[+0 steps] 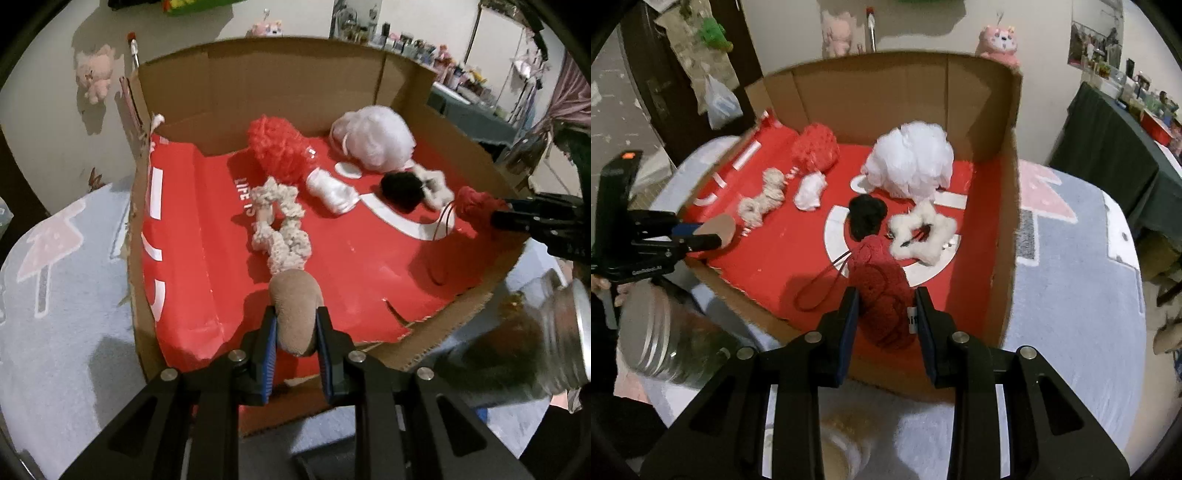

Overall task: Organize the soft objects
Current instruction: 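Lower both tools into the box and open them to release the items, then withdraw both tools from the box back over the table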

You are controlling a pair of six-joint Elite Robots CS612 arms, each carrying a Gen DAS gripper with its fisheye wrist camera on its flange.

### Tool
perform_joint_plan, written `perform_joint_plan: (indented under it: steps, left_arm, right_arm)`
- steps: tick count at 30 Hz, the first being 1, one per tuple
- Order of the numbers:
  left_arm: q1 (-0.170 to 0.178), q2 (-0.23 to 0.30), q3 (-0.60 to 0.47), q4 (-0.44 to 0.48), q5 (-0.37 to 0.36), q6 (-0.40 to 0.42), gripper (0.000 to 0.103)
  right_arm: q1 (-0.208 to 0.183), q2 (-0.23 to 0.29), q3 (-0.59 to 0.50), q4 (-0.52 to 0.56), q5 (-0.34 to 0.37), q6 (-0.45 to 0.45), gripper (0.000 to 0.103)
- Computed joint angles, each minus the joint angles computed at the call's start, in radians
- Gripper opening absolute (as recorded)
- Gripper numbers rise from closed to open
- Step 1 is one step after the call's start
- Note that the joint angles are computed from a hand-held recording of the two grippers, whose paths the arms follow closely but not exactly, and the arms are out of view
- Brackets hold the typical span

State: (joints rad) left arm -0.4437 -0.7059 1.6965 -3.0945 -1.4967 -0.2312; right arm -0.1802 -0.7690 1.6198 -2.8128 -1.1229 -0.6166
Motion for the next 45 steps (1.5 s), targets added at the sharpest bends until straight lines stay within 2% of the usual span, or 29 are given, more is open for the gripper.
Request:
perform_joint_plan:
  steps: [5, 10, 26, 28, 29, 30, 32, 37, 40, 42, 45]
  left_arm:
    - [-0.004, 0.004, -0.018, 0.048, 0.028, 0.003, 0.022]
    - [-0.007, 0.011, -0.031, 0.073, 0.051, 0.005, 0.024]
    - [-0.019, 0.013, -0.038, 0.096, 0.086, 0.013, 0.028]
    - [-0.019, 0.011, -0.036, 0.094, 0.085, 0.013, 0.031]
    - [-0.019, 0.011, -0.035, 0.091, 0.085, 0.014, 0.033]
    - [-0.02, 0.01, -0.034, 0.088, 0.086, 0.014, 0.035]
    - [-0.02, 0.007, -0.028, 0.074, 0.086, 0.015, 0.039]
    - [-0.027, -0.006, -0.005, 0.011, 0.102, 0.009, 0.055]
    - [-0.032, -0.019, 0.023, -0.06, 0.108, -0.003, 0.066]
    - [-0.037, -0.029, 0.042, -0.109, 0.117, -0.014, 0.074]
    - [-0.049, -0.045, 0.077, -0.192, 0.143, -0.031, 0.078]
  right_arm:
    - [0.026, 0.018, -0.026, 0.003, -0.108, -0.013, 0.029]
    - [0.05, 0.032, -0.024, -0.059, -0.214, -0.049, 0.031]
    - [0.062, 0.04, -0.007, -0.129, -0.275, -0.109, 0.032]
    - [0.062, 0.04, -0.005, -0.135, -0.279, -0.117, 0.033]
    - [0.063, 0.04, -0.004, -0.137, -0.281, -0.121, 0.037]
    - [0.064, 0.041, -0.003, -0.14, -0.285, -0.124, 0.047]
    - [0.065, 0.041, 0.004, -0.164, -0.286, -0.134, 0.058]
    - [0.062, 0.033, 0.02, -0.197, -0.275, -0.123, 0.059]
    - [0.058, 0.022, 0.031, -0.214, -0.264, -0.107, 0.06]
    - [0.052, 0.012, 0.042, -0.231, -0.249, -0.092, 0.067]
    - [0.04, -0.008, 0.065, -0.252, -0.209, -0.062, 0.068]
